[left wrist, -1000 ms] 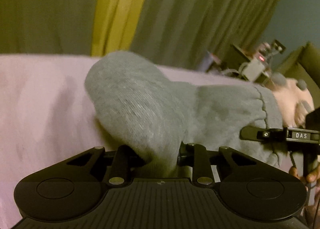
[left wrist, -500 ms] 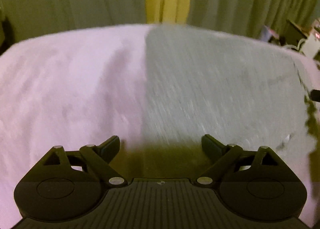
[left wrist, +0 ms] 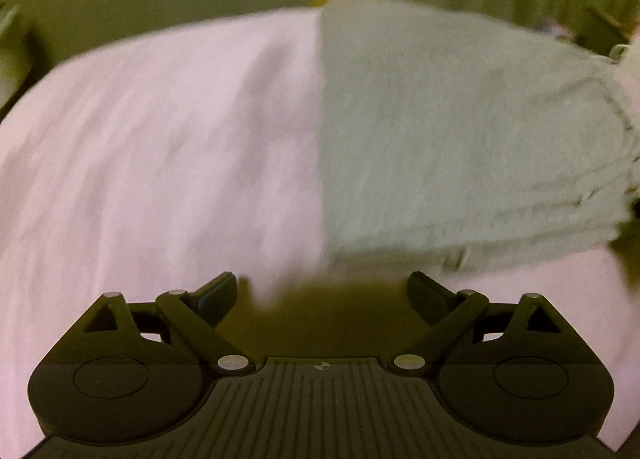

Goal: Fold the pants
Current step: 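Open both tools and pull them back from the folded pants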

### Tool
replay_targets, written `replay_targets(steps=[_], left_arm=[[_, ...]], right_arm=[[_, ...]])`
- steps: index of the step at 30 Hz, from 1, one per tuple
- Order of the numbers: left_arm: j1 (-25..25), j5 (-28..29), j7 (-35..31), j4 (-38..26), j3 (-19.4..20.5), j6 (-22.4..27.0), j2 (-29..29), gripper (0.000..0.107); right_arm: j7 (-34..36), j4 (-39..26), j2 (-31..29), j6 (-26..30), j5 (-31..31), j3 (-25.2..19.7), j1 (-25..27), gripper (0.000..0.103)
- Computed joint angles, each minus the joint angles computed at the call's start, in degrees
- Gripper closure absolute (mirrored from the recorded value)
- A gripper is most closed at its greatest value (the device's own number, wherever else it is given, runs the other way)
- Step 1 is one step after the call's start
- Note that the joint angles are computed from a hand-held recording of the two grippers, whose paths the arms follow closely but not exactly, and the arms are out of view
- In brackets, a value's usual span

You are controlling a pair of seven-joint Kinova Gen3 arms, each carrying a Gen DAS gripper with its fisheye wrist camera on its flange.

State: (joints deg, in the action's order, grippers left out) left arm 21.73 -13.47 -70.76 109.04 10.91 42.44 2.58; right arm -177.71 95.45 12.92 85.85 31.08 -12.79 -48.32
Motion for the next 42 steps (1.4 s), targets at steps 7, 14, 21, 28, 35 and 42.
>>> replay_targets(steps=[7, 14, 21, 28, 35, 42], left_arm=[[-1.2, 5.0, 2.4, 11.7, 4.6, -2.3, -9.5, 0.011], [2.6, -1.4, 9.5, 12.5, 10.0, 2.1, -14.2, 0.007], [2.4, 1.1, 9.5, 10.2, 11.5, 9.9, -16.4, 0.007], [2.4, -1.7, 9.8, 6.0, 13.5, 14.6, -18.0, 0.007], [1.0, -5.1, 11.4, -3.1, 16.1, 23.9, -15.7, 0.007], [3.4, 0.8, 4.4, -9.9, 10.3, 29.0, -12.8, 0.007]], right_arm=[[-13.9, 7.9, -4.2, -7.0, -2.5, -1.9, -11.4, 0.004], [-24.7, 3.9, -1.9, -6.2, -10.5, -4.7, -13.2, 0.004], [-25.8, 0.1, -0.4, -4.2, -10.8, -7.0, -15.3, 0.004], [-20.6, -8.8, 0.5, 3.7, -10.0, -6.1, -16.9, 0.004], [-19.8, -14.9, -1.3, 8.4, -8.6, -5.8, -16.6, 0.004], [-17.3, -20.4, 0.3, 15.3, -7.9, -5.3, -17.4, 0.004]])
